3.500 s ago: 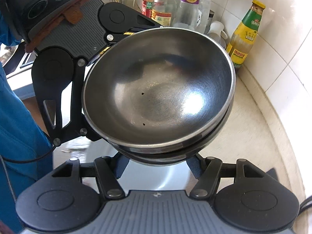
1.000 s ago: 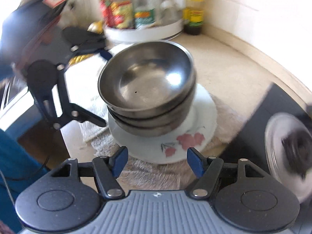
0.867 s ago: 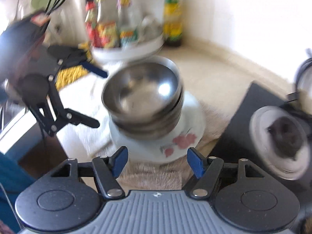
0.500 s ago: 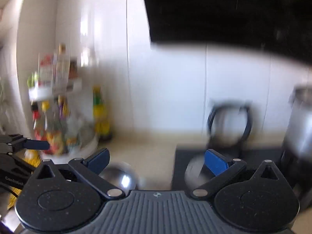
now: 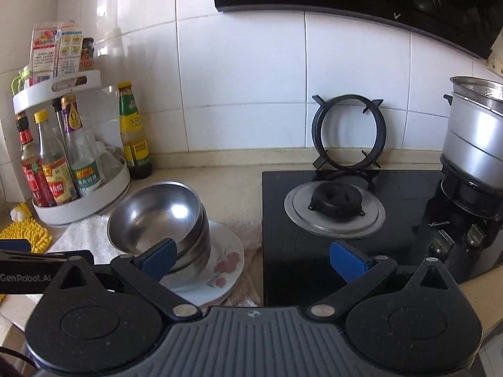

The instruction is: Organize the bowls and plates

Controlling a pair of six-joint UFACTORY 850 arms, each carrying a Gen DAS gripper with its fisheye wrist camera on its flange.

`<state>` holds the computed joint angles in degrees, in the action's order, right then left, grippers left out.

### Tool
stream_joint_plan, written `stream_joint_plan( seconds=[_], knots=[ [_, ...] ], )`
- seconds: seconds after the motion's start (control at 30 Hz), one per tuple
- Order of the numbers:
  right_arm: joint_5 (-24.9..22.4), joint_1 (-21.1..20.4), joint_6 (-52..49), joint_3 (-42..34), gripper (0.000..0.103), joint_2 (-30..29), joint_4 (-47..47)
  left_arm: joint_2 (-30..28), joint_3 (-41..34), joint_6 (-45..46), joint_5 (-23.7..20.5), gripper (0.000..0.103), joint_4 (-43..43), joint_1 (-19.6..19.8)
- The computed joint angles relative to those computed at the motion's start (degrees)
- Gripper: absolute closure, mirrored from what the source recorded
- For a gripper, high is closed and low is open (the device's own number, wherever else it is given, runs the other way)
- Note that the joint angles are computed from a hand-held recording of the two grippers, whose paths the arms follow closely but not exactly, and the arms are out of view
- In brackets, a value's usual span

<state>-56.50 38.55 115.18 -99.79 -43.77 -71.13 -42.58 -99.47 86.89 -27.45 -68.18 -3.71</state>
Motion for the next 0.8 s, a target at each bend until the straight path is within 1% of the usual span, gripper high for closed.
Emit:
stream_joint_plan(
  seconds=[0.1, 0.2, 0.27, 0.33, 0.4, 0.57, 0.8],
  knots=[
    [2.0, -0.1, -0.3, 1.1, 0.0, 0.8, 0.9, 1.8, 3.2, -1.5, 3.5, 0.0, -0.2, -0.7],
    [2.0, 0.0, -0.9, 1.3, 0.0, 1.2, 2.0, 3.7, 6.3, -2.8, 5.2, 0.0, -0.8, -1.0],
    [1.8, 0.0, -1.7, 1.3, 0.0, 1.3, 3.4, 4.5, 7.4, -4.4, 6.6, 0.0, 0.3, -1.4],
    [2.6, -0.1, -2.5, 1.6, 0.0, 1.5, 4.8, 4.9, 8.0, -8.5, 7.7, 0.0, 3.7, -1.7],
    [2.8, -0.1, -3.8, 1.4, 0.0, 1.2, 6.7, 5.1, 8.2, -12.6, 7.0, 0.0, 7.3, -1.7],
    [2.9, -0.1, -5.6, 1.4, 0.0, 1.0, 9.2, 5.4, 9.0, -20.6, 7.5, 0.0, 15.2, -2.3],
    [2.2, 0.0, -6.9, 1.0, 0.0, 0.8, 10.9, 6.3, 10.7, -23.1, 8.8, 0.0, 17.0, -2.4]
  ],
)
